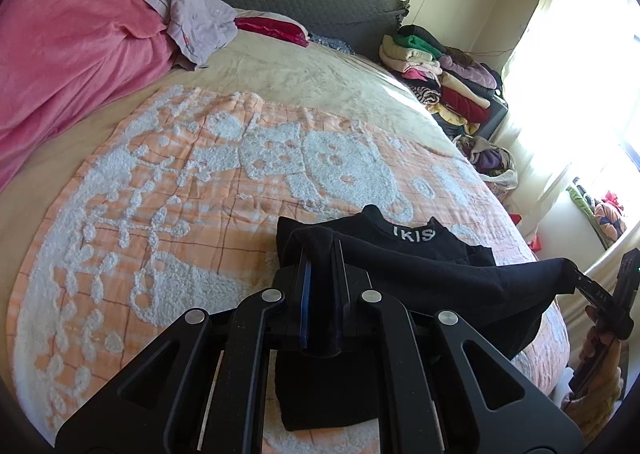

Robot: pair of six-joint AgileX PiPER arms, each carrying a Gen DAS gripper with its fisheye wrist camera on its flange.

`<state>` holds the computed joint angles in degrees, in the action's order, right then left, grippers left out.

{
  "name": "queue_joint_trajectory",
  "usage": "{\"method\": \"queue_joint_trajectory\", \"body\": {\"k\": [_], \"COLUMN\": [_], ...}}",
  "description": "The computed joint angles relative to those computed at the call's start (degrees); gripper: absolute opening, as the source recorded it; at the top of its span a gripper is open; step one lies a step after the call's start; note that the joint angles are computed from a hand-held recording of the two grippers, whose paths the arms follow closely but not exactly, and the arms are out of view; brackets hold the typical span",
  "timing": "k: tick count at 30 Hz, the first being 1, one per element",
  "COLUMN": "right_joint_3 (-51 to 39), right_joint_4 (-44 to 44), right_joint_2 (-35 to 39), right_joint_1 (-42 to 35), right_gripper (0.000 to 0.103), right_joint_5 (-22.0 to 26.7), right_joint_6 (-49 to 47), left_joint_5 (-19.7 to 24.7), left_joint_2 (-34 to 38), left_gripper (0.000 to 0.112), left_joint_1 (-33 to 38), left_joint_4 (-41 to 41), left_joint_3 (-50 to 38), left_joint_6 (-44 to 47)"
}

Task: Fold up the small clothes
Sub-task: 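Lay the hem near the collar and open both tools, then move both tools to the folded shirt's side edge and grasp it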

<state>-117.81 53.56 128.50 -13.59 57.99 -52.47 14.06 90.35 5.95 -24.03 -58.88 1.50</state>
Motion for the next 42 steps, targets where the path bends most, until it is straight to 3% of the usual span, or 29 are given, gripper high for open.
{"method": "queue_joint_trajectory", "body": {"k": [12,17,19,21,24,27,35,38,42], "right_joint_3": [-7.5,-7.3,-5.9,-5.3,-3.0,2.7,11.8,15.6,19.0], "right_joint_4": [-7.4,-9.3,-10.2,-10.1,-8.5,-4.9,-1.1,-0.6,-0.1], "right_joint_2": [6.5,7.3,6.6,6.4,5.1,1.6,-4.1,-6.3,-7.9], "right_joint_1": [3.2,3.9,4.2,3.9,3.0,2.2,2.4,3.7,5.5], "right_gripper": [0.006,0.011,0.023,0.026,0.031,0.041,0.042,0.042,0.042], "right_joint_5": [-1.5,-3.2,-5.2,-5.8,-6.7,-8.6,-8.3,-8.4,-8.2], "right_joint_6": [7.2,8.8,9.0,9.2,8.0,3.1,-5.0,-8.5,-10.9], "left_joint_5": [-0.9,-0.7,-1.2,-1.9,-2.3,-3.0,-3.6,-3.3,-2.5], "left_joint_2": [5.6,7.4,7.2,6.6,5.3,3.4,0.3,0.9,3.1], "left_gripper": [0.004,0.007,0.008,0.008,0.01,0.021,0.028,0.028,0.028], "left_joint_1": [1.5,1.2,1.0,0.3,0.0,-0.9,-6.1,-8.4,-12.3], "left_joint_4": [-7.1,-1.5,2.3,9.6,11.9,14.6,22.5,18.1,24.8], "left_joint_3": [-0.8,-1.9,-1.8,-1.6,-1.2,-0.3,1.3,1.2,0.3], "left_joint_6": [7.6,2.2,-1.6,-8.4,-10.3,-12.6,-18.7,-13.6,-18.6]}}
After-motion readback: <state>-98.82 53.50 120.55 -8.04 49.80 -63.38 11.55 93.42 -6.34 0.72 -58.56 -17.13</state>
